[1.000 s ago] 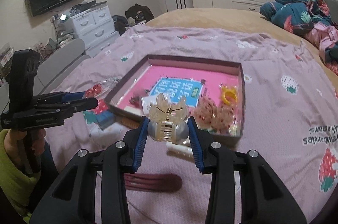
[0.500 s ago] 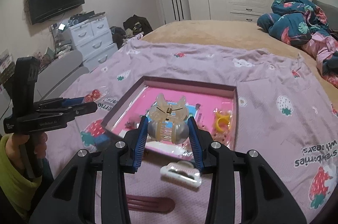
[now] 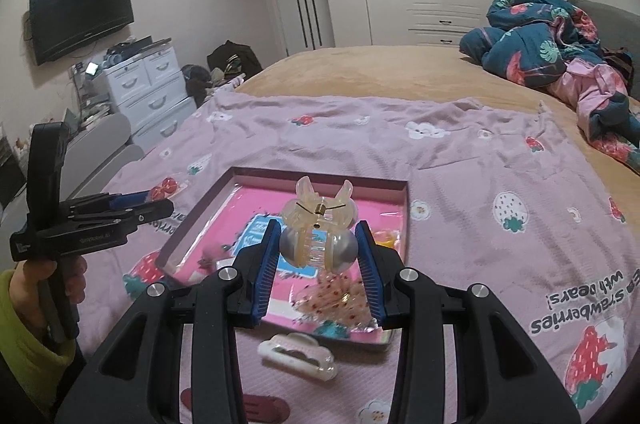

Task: Organize jewelry
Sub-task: 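Carry the earring card into the tray with the left tool while the right tool carries the claw clip there, then open both tools over the tray and lift them away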

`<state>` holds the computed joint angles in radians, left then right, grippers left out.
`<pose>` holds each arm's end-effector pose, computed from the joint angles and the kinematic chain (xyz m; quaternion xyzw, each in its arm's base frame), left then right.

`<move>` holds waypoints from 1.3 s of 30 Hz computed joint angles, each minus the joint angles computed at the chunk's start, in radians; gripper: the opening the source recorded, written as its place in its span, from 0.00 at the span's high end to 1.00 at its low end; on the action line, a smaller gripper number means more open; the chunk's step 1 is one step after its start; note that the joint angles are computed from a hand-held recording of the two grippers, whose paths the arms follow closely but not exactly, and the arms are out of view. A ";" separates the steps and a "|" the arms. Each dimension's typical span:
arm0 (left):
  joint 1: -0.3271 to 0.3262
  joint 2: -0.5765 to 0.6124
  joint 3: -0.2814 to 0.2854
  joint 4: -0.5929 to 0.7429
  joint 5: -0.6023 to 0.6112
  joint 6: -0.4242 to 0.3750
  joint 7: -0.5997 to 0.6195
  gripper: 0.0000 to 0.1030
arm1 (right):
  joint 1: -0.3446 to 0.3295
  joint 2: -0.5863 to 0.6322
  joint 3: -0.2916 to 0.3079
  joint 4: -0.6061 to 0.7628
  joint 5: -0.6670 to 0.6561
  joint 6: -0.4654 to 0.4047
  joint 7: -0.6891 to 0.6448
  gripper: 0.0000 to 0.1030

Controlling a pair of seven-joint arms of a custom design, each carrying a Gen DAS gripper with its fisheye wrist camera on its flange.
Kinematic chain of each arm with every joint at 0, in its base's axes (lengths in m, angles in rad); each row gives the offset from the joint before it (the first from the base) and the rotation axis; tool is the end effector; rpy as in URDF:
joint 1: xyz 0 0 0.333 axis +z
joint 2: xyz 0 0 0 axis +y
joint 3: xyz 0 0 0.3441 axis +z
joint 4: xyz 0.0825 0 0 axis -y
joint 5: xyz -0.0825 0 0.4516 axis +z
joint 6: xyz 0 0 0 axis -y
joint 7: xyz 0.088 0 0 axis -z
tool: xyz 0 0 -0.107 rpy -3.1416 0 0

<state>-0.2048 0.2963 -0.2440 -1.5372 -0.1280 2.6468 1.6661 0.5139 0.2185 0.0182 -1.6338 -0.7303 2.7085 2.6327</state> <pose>0.7091 -0.3083 0.5961 -0.4987 0.7661 -0.3720 0.1611 0.6333 0.3984 0.5927 -0.6239 0.6225 -0.2648 0.3913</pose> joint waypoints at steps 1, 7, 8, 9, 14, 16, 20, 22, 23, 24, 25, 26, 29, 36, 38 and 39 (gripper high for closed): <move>-0.008 0.009 0.007 0.011 0.017 -0.002 -0.011 0.59 | -0.001 0.002 -0.002 0.002 -0.002 -0.001 0.004 0.64; -0.032 0.080 0.030 0.090 0.087 -0.028 -0.067 0.59 | -0.012 0.029 -0.009 0.025 0.021 -0.010 -0.002 0.64; -0.033 0.089 0.030 0.099 0.092 -0.033 -0.072 0.59 | -0.015 0.037 -0.009 0.031 0.033 -0.013 -0.010 0.64; -0.033 0.100 0.031 0.107 0.096 -0.037 -0.078 0.59 | -0.016 0.045 -0.010 0.037 0.045 -0.016 -0.017 0.64; -0.038 0.141 0.037 0.137 0.122 -0.051 -0.094 0.59 | -0.019 0.098 -0.010 0.072 0.126 -0.037 -0.079 0.64; -0.039 0.153 0.037 0.141 0.131 -0.054 -0.094 0.59 | -0.015 0.111 -0.014 0.077 0.149 -0.040 -0.094 0.64; -0.044 0.175 0.043 0.157 0.147 -0.073 -0.108 0.59 | -0.009 0.152 -0.015 0.103 0.205 -0.057 -0.133 0.64; -0.044 0.186 0.044 0.166 0.150 -0.084 -0.113 0.59 | -0.006 0.173 -0.015 0.119 0.232 -0.068 -0.157 0.64; -0.043 0.193 0.043 0.174 0.150 -0.090 -0.113 0.58 | -0.004 0.179 -0.016 0.124 0.243 -0.072 -0.166 0.64; -0.042 0.196 0.043 0.177 0.150 -0.094 -0.114 0.58 | -0.002 0.187 -0.016 0.129 0.256 -0.075 -0.176 0.64; -0.043 0.199 0.044 0.179 0.152 -0.095 -0.116 0.58 | -0.003 0.196 -0.012 0.138 0.272 -0.079 -0.191 0.64; -0.043 0.201 0.044 0.180 0.153 -0.096 -0.116 0.58 | 0.000 0.202 -0.014 0.143 0.281 -0.081 -0.200 0.64; -0.043 0.202 0.043 0.181 0.156 -0.094 -0.116 0.58 | 0.002 0.216 -0.012 0.153 0.314 -0.085 -0.232 0.64; -0.040 0.190 0.040 0.169 0.154 -0.083 -0.118 0.58 | 0.014 0.226 -0.007 0.160 0.371 -0.080 -0.278 0.64; -0.037 0.186 0.039 0.164 0.149 -0.082 -0.118 0.58 | 0.020 0.219 -0.010 0.153 0.375 -0.075 -0.278 0.59; -0.035 0.181 0.037 0.159 0.145 -0.080 -0.117 0.58 | 0.024 0.214 -0.013 0.148 0.373 -0.071 -0.275 0.58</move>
